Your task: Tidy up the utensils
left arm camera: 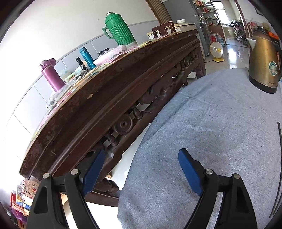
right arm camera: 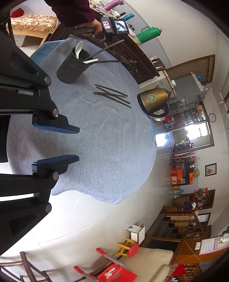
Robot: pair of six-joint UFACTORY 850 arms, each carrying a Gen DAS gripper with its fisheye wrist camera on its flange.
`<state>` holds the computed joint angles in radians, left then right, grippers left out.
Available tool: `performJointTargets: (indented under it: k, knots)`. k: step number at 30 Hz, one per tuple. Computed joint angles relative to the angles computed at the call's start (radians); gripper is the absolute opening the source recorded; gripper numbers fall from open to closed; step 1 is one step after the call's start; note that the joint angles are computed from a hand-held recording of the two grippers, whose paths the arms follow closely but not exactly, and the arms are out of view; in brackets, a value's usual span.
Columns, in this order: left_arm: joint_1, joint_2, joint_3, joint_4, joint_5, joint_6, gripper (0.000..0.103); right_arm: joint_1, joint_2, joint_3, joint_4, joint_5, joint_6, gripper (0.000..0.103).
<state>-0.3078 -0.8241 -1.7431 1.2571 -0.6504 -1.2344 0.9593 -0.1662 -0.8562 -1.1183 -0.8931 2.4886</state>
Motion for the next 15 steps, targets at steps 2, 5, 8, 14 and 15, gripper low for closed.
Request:
performJointTargets:
  k: [2, 5, 8, 14, 15]
  knots:
    - [0.001, -0.004, -0.004, -0.006, 0.012, 0.007, 0.085, -0.008, -0.010, -0.010, 0.009, 0.009, -0.011, 0.027]
    - [-0.001, -0.005, -0.005, -0.014, 0.030, 0.023, 0.085, -0.015, -0.021, -0.024, 0.007, 0.019, -0.016, 0.027]
    - [-0.001, 0.001, -0.001, -0.011, 0.051, 0.023, 0.085, -0.018, -0.032, -0.038, 0.011, 0.024, -0.031, 0.029]
    - [-0.002, 0.011, 0.014, -0.015, 0.063, 0.029, 0.085, -0.024, -0.041, -0.043, 0.002, 0.054, -0.035, 0.038]
    - [-0.002, 0.014, 0.020, -0.017, 0.065, 0.031, 0.085, -0.023, -0.041, -0.041, -0.003, 0.059, -0.034, 0.038]
